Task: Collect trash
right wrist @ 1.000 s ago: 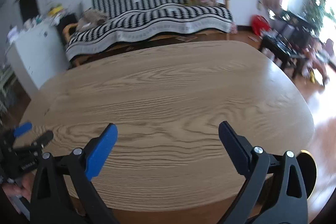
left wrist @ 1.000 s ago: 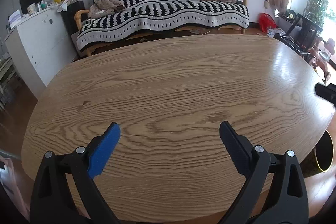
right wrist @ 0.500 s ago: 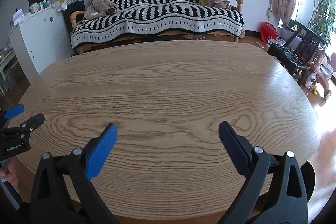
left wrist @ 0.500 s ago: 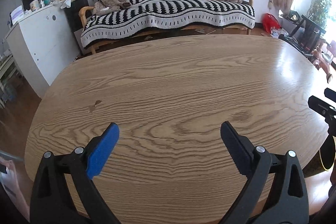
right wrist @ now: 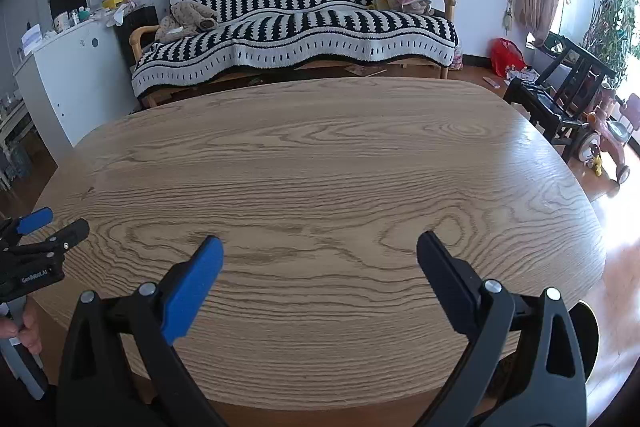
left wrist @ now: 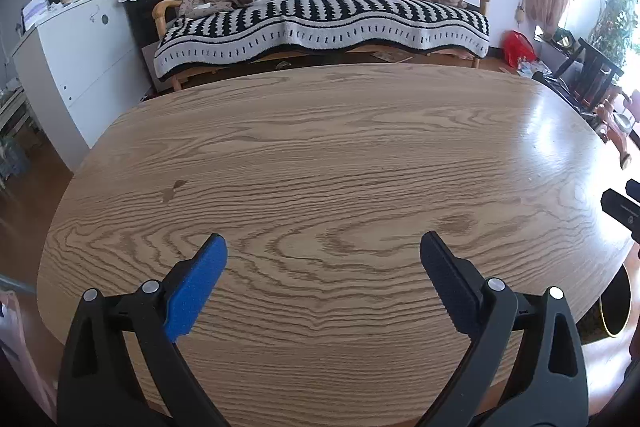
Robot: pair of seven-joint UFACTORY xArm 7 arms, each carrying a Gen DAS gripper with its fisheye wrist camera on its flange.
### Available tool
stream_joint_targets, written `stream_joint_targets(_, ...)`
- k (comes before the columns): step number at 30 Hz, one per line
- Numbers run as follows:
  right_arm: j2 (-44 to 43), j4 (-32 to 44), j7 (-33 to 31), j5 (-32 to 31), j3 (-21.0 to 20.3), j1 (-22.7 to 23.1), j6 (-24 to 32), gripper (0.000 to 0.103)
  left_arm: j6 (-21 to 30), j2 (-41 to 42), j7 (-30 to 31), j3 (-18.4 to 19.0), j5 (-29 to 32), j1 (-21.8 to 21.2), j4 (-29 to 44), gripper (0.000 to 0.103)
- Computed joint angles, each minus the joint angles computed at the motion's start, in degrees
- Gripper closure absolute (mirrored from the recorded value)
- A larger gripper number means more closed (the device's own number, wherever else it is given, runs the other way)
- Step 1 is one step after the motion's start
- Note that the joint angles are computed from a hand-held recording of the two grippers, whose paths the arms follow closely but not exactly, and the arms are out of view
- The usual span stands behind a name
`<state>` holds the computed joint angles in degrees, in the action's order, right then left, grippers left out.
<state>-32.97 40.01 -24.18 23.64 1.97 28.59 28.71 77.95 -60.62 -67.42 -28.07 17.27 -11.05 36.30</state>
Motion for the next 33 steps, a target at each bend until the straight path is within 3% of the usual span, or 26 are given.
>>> stream_joint_targets(33,-0.8,0.1,0.0,0.2,-0.6,0.0,0.4,0.009,0.7,1.3,-1.5,-0.2,0.3,-1.0,0.2,0.009)
